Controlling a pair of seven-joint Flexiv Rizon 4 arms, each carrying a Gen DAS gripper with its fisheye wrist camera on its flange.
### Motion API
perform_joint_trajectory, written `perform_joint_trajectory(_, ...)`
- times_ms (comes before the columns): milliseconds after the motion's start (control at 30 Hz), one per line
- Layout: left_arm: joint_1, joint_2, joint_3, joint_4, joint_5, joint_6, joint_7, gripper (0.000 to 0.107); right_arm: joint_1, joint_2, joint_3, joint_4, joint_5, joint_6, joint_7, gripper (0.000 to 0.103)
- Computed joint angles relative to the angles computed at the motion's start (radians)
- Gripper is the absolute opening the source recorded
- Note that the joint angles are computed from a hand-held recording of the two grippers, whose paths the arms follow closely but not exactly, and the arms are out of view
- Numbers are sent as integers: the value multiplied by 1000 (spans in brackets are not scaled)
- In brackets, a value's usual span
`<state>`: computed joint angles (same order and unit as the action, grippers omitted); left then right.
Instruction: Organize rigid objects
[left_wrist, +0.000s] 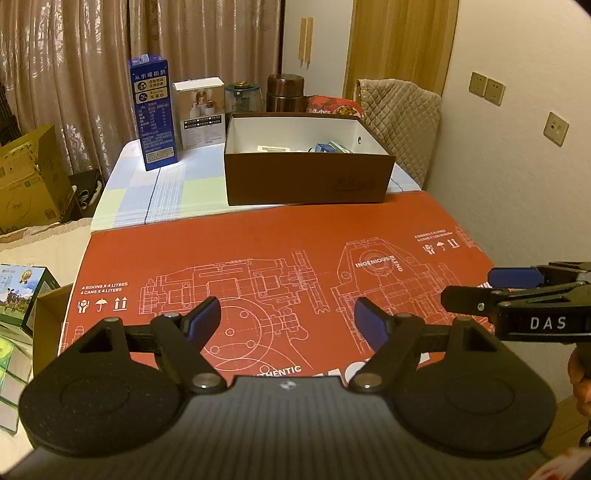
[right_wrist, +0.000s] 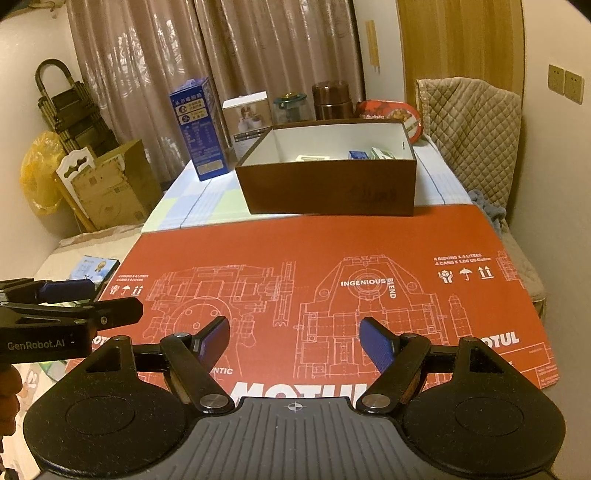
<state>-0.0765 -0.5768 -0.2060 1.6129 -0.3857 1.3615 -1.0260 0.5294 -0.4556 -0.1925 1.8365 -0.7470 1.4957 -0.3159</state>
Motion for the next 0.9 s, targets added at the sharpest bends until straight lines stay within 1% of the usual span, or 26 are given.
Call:
perform_joint_trajectory(200,2,3,-7,5,0,6,8,77,6,2,-10,5,-5,12,5,75)
perform_joint_trajectory(367,-4,2,1,1,3,5,-2,77,5,2,-4,4,4,8,-3,75)
perform_joint_trajectory(900,3,-4,-9,-1,-2,3,5,77,5,-1,-4,4,20,9,-18,75)
